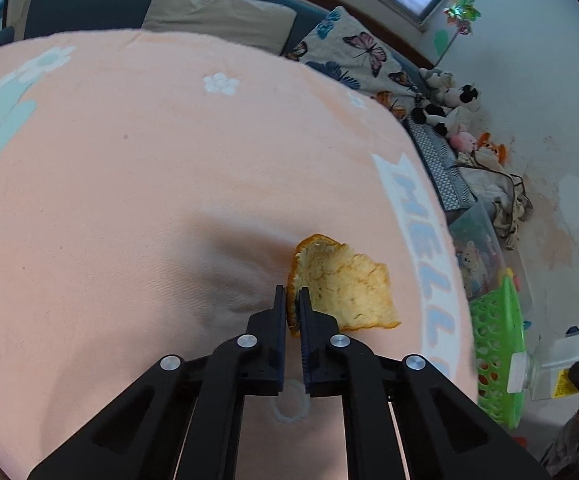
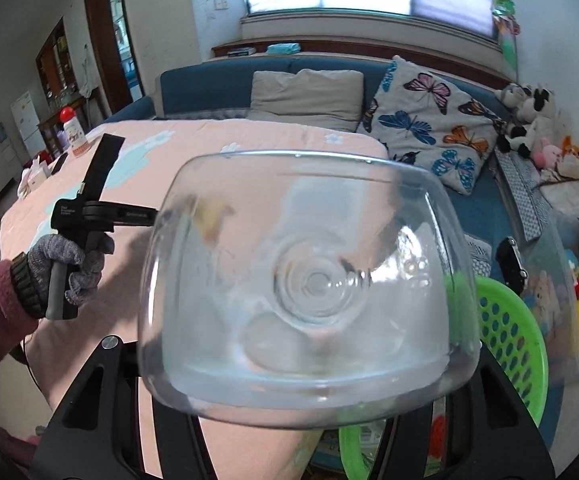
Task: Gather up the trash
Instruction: 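Grasp the bread crust with the left tool while the right tool lifts the bottle, then carry the bottle and bread crust over the green basket with both tools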
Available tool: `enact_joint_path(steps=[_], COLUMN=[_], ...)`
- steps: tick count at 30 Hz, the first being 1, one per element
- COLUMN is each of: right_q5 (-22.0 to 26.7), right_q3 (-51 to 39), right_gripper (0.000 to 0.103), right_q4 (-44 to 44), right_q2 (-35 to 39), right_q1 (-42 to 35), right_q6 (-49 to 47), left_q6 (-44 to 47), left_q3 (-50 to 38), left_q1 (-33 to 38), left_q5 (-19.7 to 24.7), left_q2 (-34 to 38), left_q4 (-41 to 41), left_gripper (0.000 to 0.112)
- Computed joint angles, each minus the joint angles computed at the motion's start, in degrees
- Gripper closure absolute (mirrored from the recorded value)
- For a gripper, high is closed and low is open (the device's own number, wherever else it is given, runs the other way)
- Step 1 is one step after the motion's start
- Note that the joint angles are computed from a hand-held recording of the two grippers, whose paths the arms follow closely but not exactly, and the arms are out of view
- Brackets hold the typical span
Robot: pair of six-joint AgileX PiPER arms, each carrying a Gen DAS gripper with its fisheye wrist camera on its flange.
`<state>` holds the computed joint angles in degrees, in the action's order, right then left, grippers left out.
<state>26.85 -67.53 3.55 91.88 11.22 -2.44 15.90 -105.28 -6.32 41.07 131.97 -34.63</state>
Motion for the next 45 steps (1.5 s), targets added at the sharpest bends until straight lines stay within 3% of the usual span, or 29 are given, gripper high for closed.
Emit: enact_joint_path(steps=[12, 21, 27, 36, 40, 45], right_q5=[-2.2, -1.2, 1.2, 0.3, 0.1, -0.3], right_q3=[8.3, 14.6, 18.2, 21.4, 22.4, 23.4], right_gripper=[0.048, 0.048, 0.048, 0.047, 0.046, 0.039], right_q4=[0.2, -12.3, -20.2, -12.5, -13.1, -13.0], right_q2=[-11.4, -18.3, -18.7, -16.7, -17.3, -19.1], right_q1=[-5.1, -10.4, -12.8, -19.6, -20.0, -20.8], right_q6=[1.5, 13.3, 20.6, 14.3, 15.1, 15.0], left_q6=[3.7, 5.7, 4.5, -1.0, -3.0, -5.0], left_q3=[7.5, 8.2, 4.3, -3.2, -5.1, -7.4], left_q1=[-4.3, -10.2, -15.6, -22.7, -24.9, -26.5], left_q5=[-0.4, 0.5, 1.6, 3.7, 4.1, 4.9], left_q2=[-10.3, -14.7, -14.1, -9.7, -8.0, -5.9], left_q4=[-2.2, -4.8, -4.5, 0.6, 3.0, 4.8], left_gripper=[0.107, 0.107, 0.107, 0.107, 0.107, 0.107])
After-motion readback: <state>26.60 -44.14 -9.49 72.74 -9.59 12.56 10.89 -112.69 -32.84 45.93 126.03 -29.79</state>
